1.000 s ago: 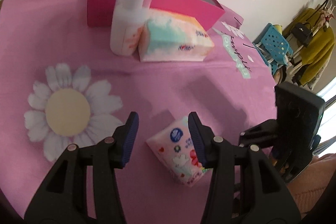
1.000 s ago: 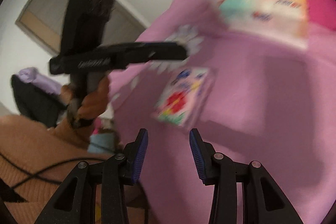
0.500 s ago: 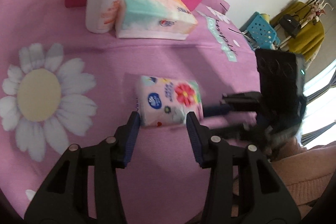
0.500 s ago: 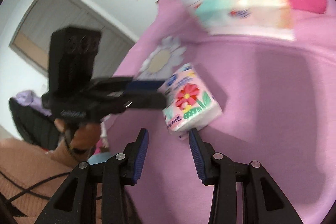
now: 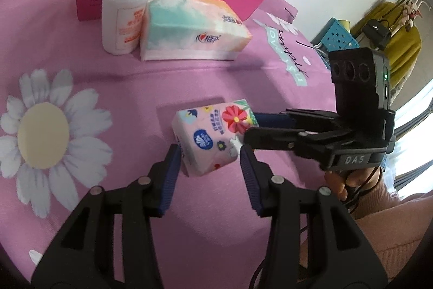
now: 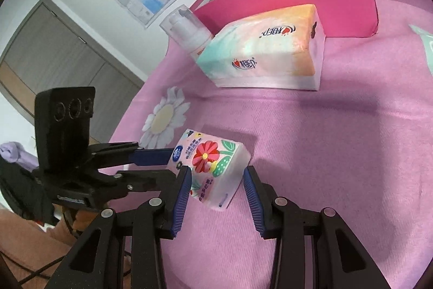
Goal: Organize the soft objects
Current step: 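Move the right gripper to the floral pink tissue pack and grasp it, then lift the tissue pack with the right gripper toward the pink box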
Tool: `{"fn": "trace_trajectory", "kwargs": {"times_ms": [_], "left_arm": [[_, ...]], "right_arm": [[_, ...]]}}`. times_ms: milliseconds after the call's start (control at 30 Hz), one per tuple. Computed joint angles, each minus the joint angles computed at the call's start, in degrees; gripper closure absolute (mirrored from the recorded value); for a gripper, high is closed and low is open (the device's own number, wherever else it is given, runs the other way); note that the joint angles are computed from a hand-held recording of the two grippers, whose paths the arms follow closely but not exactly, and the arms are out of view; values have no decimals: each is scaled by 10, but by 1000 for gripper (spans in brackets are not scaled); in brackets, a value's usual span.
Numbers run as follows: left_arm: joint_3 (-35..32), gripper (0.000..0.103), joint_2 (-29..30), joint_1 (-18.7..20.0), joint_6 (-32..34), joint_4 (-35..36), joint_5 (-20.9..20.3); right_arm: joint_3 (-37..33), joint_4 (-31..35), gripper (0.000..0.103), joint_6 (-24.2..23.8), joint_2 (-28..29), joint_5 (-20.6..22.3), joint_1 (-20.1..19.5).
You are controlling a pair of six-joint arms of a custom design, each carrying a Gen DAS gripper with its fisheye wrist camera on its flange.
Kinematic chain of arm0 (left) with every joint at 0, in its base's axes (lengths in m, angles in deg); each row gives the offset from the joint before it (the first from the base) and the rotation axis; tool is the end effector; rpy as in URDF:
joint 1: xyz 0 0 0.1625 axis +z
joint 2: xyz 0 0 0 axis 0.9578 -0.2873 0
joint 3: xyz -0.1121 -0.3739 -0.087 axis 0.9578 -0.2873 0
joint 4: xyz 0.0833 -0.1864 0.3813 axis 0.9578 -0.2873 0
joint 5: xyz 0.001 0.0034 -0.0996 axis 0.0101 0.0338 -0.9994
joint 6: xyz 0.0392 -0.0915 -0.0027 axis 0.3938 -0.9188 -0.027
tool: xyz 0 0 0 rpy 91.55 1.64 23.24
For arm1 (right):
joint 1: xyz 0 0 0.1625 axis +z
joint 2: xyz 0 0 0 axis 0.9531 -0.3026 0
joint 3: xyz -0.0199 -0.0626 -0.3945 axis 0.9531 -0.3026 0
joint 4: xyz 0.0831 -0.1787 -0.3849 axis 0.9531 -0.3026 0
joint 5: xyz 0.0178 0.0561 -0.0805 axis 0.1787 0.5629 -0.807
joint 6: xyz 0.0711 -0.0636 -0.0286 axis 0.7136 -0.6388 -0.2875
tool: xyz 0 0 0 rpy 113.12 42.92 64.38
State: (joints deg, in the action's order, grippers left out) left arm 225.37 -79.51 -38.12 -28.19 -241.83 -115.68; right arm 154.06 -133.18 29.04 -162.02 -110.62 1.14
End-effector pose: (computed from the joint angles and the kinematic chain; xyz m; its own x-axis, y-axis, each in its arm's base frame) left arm -0.1841 -0.3434 0.0445 -0.8904 0.3258 -0.3179 0.4148 0.8682 -0.2723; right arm 0.0346 -0.4045 0.1275 -0.8374 -0.5374 0.1001 -0.5422 0.7932 -0.2773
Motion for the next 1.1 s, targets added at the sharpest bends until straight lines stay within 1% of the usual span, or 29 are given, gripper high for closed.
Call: {"fn": "trace_trajectory", "kwargs": {"times_ms": [67, 200, 433, 567, 900, 1100], "left_arm": [[-2, 61, 2, -6, -3, 7, 8], [-6, 61, 7, -8, -3, 4, 7], [-13, 61, 10, -32, -6, 14, 31], [-14, 61, 11, -35, -3, 9, 33], [-16, 61, 6, -44, 0, 6, 38], [-19, 61, 6, -50, 1, 7, 43]], "right_arm": [[-2, 2, 67, 1, 3, 0, 0], [1, -18, 67, 4, 8, -7, 5], [6, -36, 67, 10, 3, -10, 12], [10, -49, 67, 10, 1, -8, 15], [16, -47, 67, 0, -23, -2, 13], [18, -57, 67, -3, -27, -1, 16]]}}
